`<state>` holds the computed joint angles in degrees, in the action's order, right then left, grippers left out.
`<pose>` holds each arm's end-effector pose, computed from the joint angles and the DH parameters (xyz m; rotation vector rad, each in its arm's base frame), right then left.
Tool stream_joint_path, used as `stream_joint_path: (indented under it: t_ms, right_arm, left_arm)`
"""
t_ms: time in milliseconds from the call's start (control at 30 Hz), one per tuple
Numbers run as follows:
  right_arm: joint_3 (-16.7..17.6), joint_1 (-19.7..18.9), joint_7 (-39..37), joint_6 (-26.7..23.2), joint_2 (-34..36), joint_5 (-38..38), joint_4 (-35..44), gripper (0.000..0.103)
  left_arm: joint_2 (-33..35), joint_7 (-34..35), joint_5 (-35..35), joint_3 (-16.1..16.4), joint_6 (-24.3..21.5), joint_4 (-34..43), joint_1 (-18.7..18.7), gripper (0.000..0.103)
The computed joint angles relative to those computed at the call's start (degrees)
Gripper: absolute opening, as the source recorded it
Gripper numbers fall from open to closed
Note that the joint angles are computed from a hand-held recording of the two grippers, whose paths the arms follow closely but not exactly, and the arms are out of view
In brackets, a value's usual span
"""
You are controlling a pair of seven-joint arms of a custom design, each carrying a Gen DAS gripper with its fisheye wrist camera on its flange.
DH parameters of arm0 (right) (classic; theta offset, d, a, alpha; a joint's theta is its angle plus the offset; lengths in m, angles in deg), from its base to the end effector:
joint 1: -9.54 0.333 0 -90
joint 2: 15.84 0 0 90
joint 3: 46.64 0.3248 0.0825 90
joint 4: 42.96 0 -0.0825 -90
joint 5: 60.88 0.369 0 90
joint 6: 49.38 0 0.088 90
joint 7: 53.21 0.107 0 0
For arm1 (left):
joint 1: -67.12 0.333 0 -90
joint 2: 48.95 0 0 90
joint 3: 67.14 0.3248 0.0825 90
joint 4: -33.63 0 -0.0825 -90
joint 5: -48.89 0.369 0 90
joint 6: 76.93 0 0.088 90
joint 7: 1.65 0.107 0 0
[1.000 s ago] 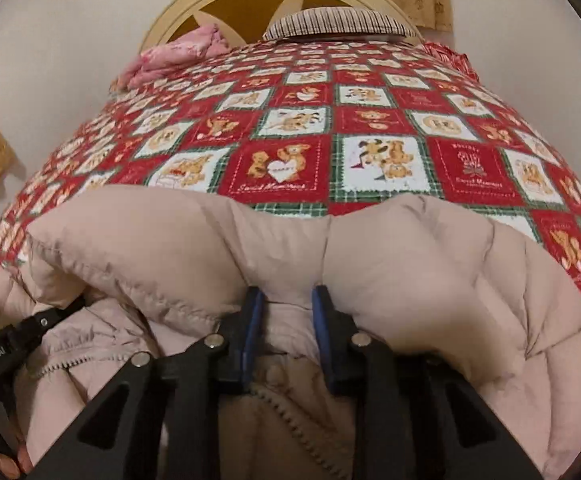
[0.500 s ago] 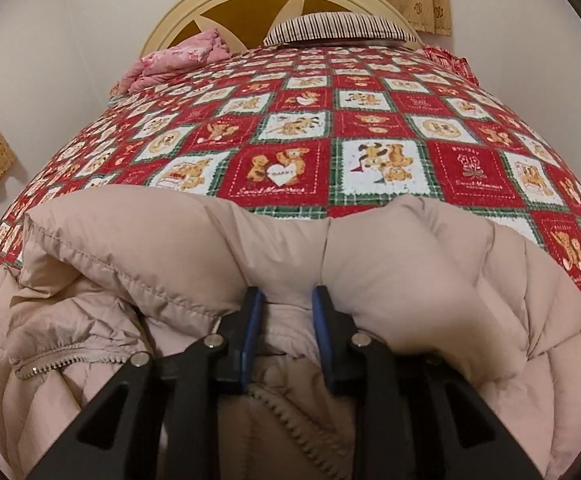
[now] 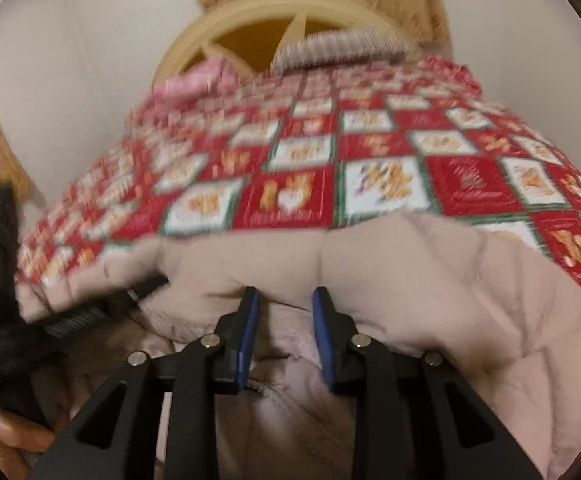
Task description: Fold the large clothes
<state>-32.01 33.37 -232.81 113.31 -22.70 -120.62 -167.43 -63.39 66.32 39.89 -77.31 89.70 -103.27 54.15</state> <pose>0.3879 0.3720 0.5277 -1.5716 1.5747 -0.5119 0.4544 -0.1900 0.5220 -2.0138 1.8100 -1.0379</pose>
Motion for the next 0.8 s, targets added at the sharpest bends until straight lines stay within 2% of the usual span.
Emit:
stream_joint_path:
  t_ms: [33,67,100,133,167,200,233,300,400,667,733,800]
  right_arm:
    - [0.7,-1.7,10.0,1.4,-1.7,-8.6,-1.1,0.031]
    - [3.0,-5.1,18.8,2.3,-3.7,-14.4,-2.4,0.035]
    - [3.5,-6.4,23.8,2.3,-5.1,-16.2,-3.7,0.037]
    - [2.2,-5.8,24.7,2.1,-5.3,-14.0,-4.7,0.034]
    - [-1.0,-3.2,21.7,2.8,-4.1,-8.7,-5.0,0.030]
    - [-2.8,-1.7,14.6,3.8,-2.4,-1.2,-4.7,0.030]
    - [-2.5,-1.0,7.3,1.6,-1.5,5.3,-3.7,0.030]
    - [-1.0,0.0,0.3,-5.7,0.3,9.9,-0.3,0.030]
    - [-0.4,1.5,-4.1,-12.6,2.6,12.0,3.6,0.030]
    - [-0.9,3.6,-5.2,-17.0,2.4,11.4,3.6,0.031]
    - [-0.7,4.5,-8.9,-19.9,3.1,13.5,5.1,0.031]
    - [-0.6,5.9,-18.5,-24.3,4.4,18.0,7.8,0.033]
  left_arm:
    - [-0.1,0.0,0.0,0.0,0.0,-0.1,0.0,0.010]
    - [0.0,0.4,-0.7,0.3,0.2,-0.1,-0.5,0.010]
    - [0.1,0.5,-1.0,0.4,0.5,-0.1,-0.7,0.010]
    - [0.1,0.4,-0.9,0.2,0.5,-0.2,-0.6,0.010]
    - [0.1,-0.4,0.2,-0.5,0.4,-0.1,0.1,0.010]
    - [0.2,-1.1,1.3,-1.0,0.3,0.0,0.6,0.010]
    - [0.1,-1.9,2.6,-1.6,0.0,-0.1,1.3,0.010]
    - [-0.1,-2.1,3.2,-1.4,-0.1,-0.2,1.3,0.010]
    - [-0.1,-2.6,4.2,-1.5,-0.3,-0.1,1.5,0.010]
    - [0.0,-4.9,7.3,-2.2,-1.0,0.3,2.3,0.010]
    - [0.0,-5.2,7.7,-2.2,-1.0,0.4,2.3,0.010]
    - [0.0,-5.3,7.7,-2.0,-1.0,0.4,2.1,0.010]
